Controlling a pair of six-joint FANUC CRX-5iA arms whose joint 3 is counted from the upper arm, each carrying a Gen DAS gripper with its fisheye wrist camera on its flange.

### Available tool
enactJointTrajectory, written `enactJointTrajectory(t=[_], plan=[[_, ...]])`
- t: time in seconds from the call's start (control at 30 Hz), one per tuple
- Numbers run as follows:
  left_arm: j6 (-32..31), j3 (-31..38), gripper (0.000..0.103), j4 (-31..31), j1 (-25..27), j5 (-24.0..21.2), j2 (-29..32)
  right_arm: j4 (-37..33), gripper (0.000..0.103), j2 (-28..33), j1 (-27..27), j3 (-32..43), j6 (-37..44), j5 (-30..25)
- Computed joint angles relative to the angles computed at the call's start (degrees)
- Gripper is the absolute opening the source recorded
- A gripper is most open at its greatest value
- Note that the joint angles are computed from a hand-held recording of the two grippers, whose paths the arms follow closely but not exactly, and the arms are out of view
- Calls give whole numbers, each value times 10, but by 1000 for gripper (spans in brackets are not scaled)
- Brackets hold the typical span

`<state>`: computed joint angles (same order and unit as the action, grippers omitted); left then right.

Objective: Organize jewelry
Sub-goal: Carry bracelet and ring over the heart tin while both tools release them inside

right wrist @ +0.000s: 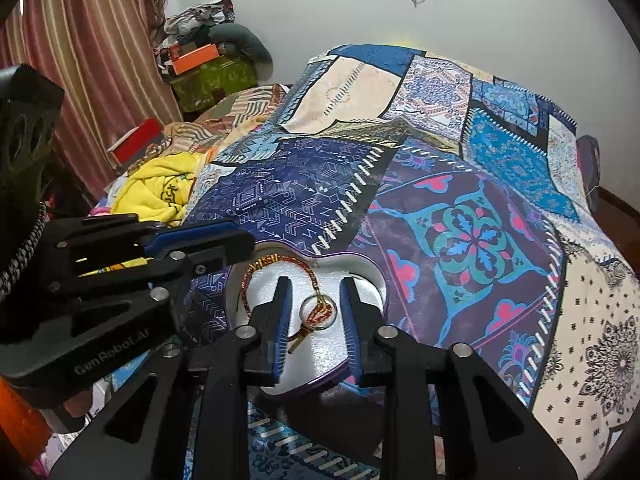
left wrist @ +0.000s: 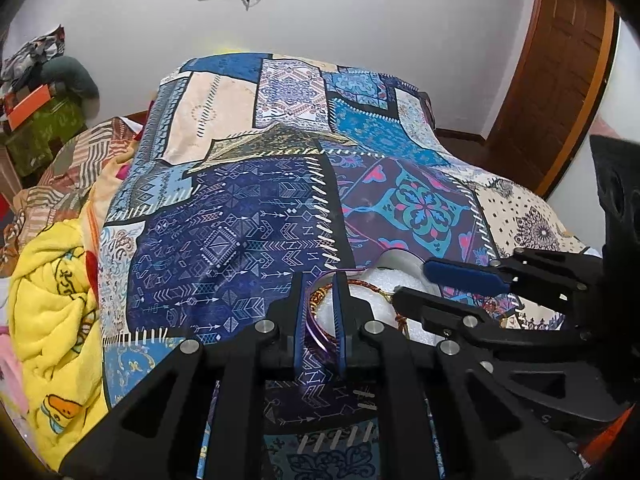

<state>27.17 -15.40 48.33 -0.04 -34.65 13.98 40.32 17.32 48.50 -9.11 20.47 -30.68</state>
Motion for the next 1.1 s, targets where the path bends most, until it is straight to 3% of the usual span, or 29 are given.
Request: enactJointTrajectory(t=[0.1,0.27,0.7,1.1], plan=[[6,-3,21,1,2,2,-6,38,38,-8,2,-15,-39,-7],[3,-17,33,10,1,12,-24,65,38,-26,3,-33,-69,-15],[9,-46,41,12,-15,19,-75,152,38,-93,9,-100,-178,-48],[40,-55,42,-16,-44,-11,-95,171,39,-166,20,-170,-236,-107]])
